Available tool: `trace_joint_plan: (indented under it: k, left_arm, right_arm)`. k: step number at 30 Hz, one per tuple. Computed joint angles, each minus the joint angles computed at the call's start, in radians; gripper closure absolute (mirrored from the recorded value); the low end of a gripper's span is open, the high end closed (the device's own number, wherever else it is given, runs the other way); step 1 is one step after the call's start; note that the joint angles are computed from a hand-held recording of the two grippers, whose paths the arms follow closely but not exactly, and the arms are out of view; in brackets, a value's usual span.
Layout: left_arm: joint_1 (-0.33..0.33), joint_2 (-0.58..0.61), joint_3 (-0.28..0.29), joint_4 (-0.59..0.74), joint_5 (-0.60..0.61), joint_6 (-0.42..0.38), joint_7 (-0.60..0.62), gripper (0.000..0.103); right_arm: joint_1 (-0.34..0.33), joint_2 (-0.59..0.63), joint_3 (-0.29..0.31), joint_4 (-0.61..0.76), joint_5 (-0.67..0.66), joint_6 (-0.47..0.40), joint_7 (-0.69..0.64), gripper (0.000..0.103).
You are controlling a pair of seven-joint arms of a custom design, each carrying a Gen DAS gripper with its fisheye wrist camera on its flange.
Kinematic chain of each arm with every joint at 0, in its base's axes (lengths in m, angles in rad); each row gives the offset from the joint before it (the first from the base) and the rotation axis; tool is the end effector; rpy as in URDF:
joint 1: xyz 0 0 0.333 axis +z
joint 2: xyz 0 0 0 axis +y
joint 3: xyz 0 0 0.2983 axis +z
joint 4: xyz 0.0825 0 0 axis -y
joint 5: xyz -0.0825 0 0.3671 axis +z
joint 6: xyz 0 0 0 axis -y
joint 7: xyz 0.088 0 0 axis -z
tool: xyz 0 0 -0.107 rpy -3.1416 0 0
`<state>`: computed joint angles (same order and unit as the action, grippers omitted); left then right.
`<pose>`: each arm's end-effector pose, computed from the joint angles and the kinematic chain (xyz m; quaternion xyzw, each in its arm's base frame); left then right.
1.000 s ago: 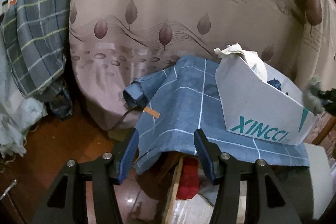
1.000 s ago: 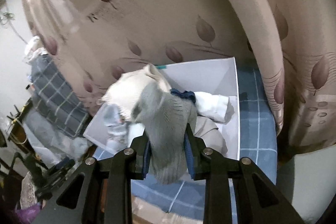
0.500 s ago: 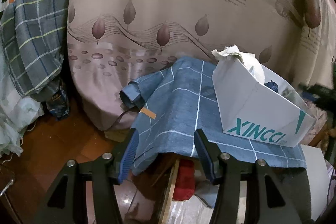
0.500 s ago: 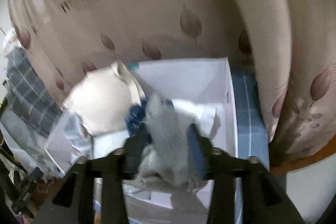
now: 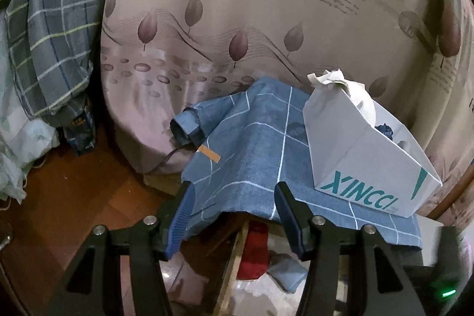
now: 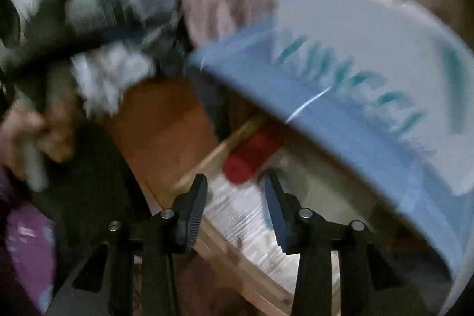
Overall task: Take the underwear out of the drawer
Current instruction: 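Reach the right gripper into the drawer toward the red underwear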
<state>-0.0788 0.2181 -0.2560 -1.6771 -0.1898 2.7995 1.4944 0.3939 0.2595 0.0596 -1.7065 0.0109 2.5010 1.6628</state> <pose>0.6279 -0.1910 0.5735 -0.6079 0.6571 -0.4149 0.1629 0.5923 0.2845 0.4880 -0.7897 0.5534 -0.1198 0.2361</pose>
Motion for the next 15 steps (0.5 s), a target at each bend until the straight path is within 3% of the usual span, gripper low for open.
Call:
trace_joint_plan:
  k: [10, 15]
  left_arm:
    - [0.067, 0.01, -0.032, 0.019, -0.229, -0.043, 0.081, 0.043]
    - [0.065, 0.023, -0.022, 0.039, -0.255, -0.076, 0.072, 0.043]
  right_arm:
    - [0.059, 0.453, -0.029, 0.615, -0.042, -0.391, -0.105, 0.064]
    - [0.09, 0.614, -0.054, 0.84, -0.075, -0.543, -0.178, 0.064]
